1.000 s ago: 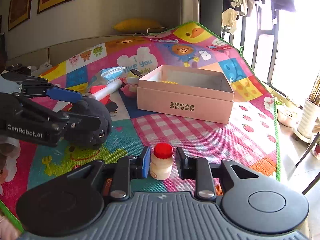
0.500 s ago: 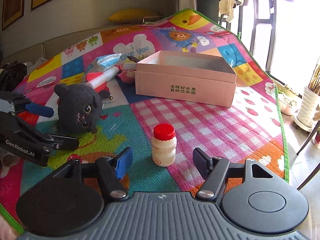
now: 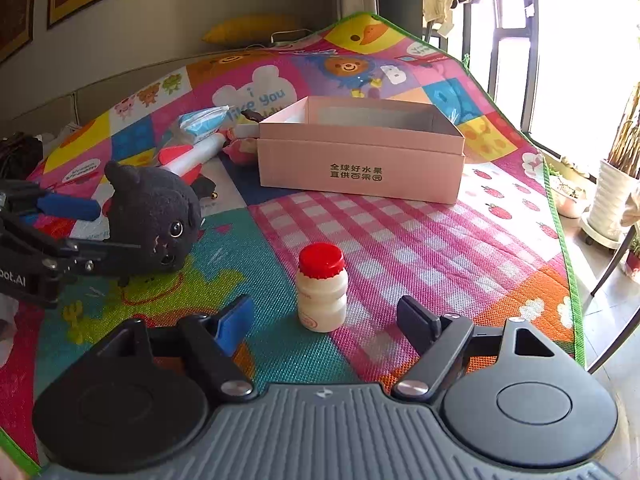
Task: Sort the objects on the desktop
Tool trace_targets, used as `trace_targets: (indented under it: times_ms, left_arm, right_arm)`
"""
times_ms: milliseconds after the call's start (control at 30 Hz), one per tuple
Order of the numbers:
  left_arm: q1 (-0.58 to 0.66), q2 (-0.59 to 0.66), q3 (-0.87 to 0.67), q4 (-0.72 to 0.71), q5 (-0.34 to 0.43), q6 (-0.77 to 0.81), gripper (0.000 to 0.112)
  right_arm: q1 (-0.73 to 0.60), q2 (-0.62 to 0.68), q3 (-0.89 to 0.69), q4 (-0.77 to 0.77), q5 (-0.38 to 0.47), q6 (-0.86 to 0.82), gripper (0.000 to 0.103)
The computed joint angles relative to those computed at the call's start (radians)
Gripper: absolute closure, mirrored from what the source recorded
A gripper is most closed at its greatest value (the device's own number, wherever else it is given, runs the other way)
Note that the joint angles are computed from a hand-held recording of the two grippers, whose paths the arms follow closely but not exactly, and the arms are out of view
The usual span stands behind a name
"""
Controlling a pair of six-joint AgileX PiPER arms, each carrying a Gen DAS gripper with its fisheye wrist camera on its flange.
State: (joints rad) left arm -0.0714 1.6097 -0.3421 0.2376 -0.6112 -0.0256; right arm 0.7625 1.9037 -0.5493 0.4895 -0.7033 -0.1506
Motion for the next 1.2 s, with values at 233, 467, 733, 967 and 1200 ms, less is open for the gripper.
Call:
trace_targets:
  times_ms: [233, 467, 733, 967, 1200]
  left_arm:
    - [-0.03, 0.067, -0.094, -0.052, 0.062, -0.002, 0.009]
    - [-0.036, 0.079, -0.093, -0.046, 0.057, 0.003, 0.01]
    - [-0.073, 0.052, -0.081, -0.123, 0.085, 0.088, 0.026]
    - [-0.104, -0.124, -0.099, -0.093, 0.157, 0.156, 0.026]
    - [-0.145, -0.04, -0.37, -0.153, 0.105, 0.274, 0.025]
  right_arm:
    - [0.053, -0.024, 0.017, 0.106, -0.062, -0.113, 0.028]
    - [0.049, -0.033, -0.026, 0.119, 0.0, -0.204, 0.068]
    - [0.046, -0.087, -0.006, 0.126, 0.034, -0.234, 0.078]
    - [-0.062, -0.306, 0.0, 0.018, 0.234, -0.261, 0.078]
    - [-0.258, -0.371, -0.335, -0.135, 0.472, -0.232, 0.078]
